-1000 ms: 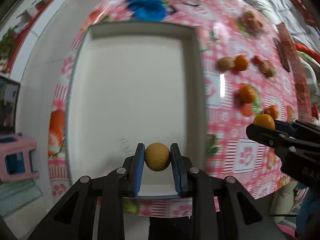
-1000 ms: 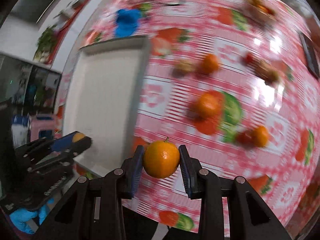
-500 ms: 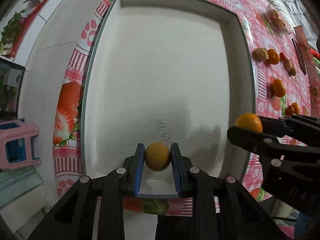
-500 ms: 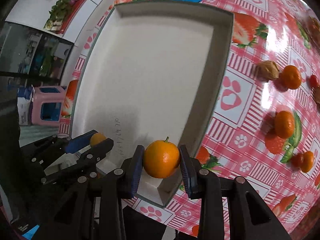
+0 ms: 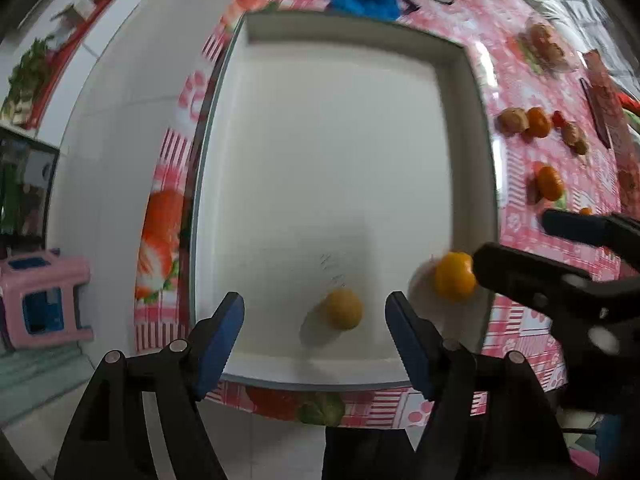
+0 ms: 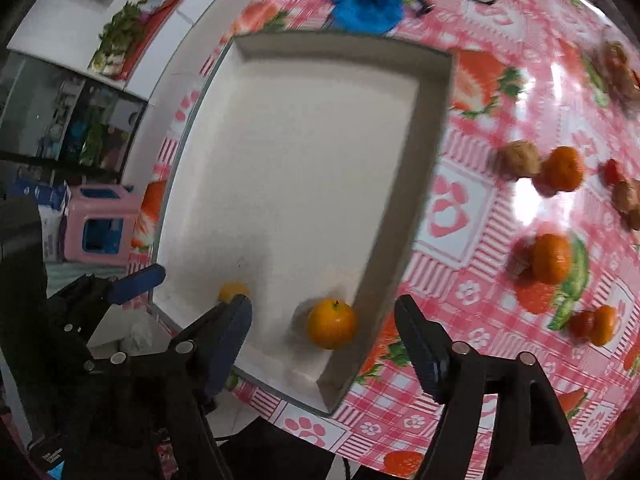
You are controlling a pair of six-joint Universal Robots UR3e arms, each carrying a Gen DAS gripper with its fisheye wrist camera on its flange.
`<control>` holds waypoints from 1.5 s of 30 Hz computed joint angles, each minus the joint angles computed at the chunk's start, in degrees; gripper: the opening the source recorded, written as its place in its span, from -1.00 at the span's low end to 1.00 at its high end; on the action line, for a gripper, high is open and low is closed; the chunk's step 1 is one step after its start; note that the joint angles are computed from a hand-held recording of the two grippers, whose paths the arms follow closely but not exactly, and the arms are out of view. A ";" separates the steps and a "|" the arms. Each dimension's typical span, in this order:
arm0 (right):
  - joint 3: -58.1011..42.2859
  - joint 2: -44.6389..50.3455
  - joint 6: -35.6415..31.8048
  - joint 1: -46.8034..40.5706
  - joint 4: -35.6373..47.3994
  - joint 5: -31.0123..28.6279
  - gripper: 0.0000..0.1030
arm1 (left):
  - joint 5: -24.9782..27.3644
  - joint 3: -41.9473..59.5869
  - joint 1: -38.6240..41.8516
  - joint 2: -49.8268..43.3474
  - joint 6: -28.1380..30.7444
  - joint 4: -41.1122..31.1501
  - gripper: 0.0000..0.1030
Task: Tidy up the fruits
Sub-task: 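Carry both fruits over the white tray and open both grippers, then move both grippers back over the remaining fruits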
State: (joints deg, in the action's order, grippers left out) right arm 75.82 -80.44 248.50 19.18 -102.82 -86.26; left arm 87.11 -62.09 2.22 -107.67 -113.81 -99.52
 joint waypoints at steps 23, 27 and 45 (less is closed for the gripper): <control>33.70 -33.66 62.70 29.88 7.88 -4.97 1.00 | -1.56 -10.24 -22.35 12.38 -2.04 -5.59 0.52; 35.28 -33.75 68.58 34.82 5.43 -5.55 1.00 | -0.97 -10.38 -26.08 10.88 -6.65 -4.06 0.52; 43.28 -36.75 76.92 44.00 -2.24 -6.75 1.00 | 0.94 -8.16 -39.87 -1.12 -23.47 5.24 0.36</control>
State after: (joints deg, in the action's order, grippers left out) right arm 119.10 -117.19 325.42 63.18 -105.06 -93.01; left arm 88.06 -70.25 -37.64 -108.79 -137.27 -94.28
